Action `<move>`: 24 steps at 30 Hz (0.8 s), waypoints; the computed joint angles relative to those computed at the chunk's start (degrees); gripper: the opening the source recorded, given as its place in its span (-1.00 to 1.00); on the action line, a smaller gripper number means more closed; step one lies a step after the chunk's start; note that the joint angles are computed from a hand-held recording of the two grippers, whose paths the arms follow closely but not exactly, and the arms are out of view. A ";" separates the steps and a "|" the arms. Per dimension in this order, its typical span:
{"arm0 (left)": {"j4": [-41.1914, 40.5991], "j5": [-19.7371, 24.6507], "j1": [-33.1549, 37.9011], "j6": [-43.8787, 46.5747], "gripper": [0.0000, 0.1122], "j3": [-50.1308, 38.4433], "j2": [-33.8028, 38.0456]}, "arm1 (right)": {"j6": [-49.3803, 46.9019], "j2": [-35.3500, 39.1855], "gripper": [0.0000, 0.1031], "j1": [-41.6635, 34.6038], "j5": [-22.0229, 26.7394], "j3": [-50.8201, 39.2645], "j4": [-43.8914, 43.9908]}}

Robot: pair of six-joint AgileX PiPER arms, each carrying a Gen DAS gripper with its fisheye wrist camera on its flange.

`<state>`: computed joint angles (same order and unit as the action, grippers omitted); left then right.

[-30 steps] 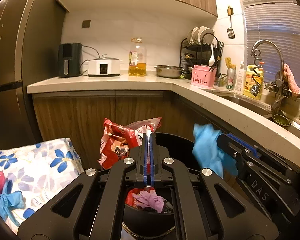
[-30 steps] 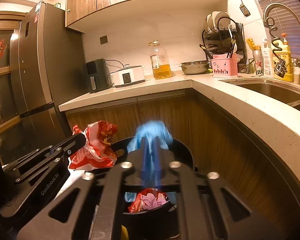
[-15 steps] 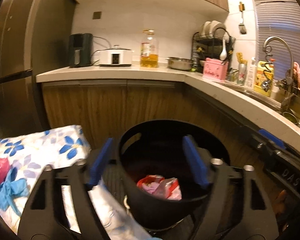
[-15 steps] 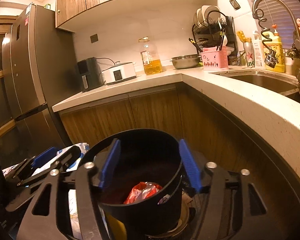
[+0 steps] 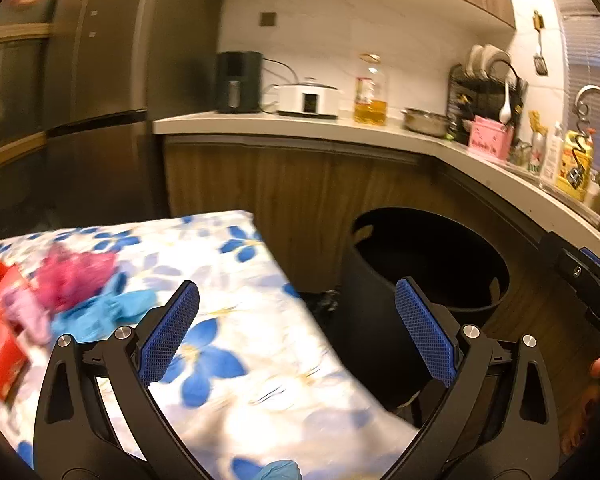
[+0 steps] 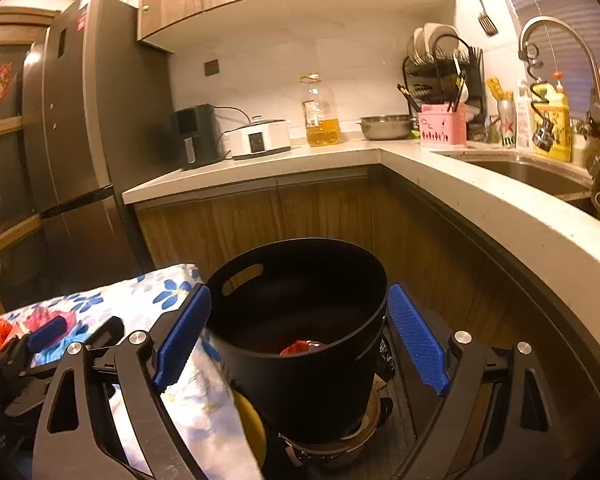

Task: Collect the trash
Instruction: 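Move both open tools back over the table items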

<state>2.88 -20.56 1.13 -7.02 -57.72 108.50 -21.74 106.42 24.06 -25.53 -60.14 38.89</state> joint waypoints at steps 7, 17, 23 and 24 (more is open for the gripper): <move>-0.09 -7.63 6.39 0.68 0.73 13.11 -7.64 | -1.09 -1.94 0.70 6.50 -3.52 3.58 2.50; 4.50 -17.00 21.97 -1.46 0.73 25.21 -11.99 | -2.44 1.16 0.70 15.60 -6.48 2.35 6.19; 9.73 -19.23 31.15 -5.14 0.73 26.12 -11.12 | -4.11 5.06 0.70 20.41 -6.11 -1.50 8.14; 11.00 -19.10 32.46 -6.03 0.73 25.84 -10.88 | -4.43 5.65 0.70 20.87 -5.92 -2.26 8.36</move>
<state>13.88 -39.67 33.60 -13.05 -31.88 97.62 -26.17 112.07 44.93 -31.45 -62.39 47.25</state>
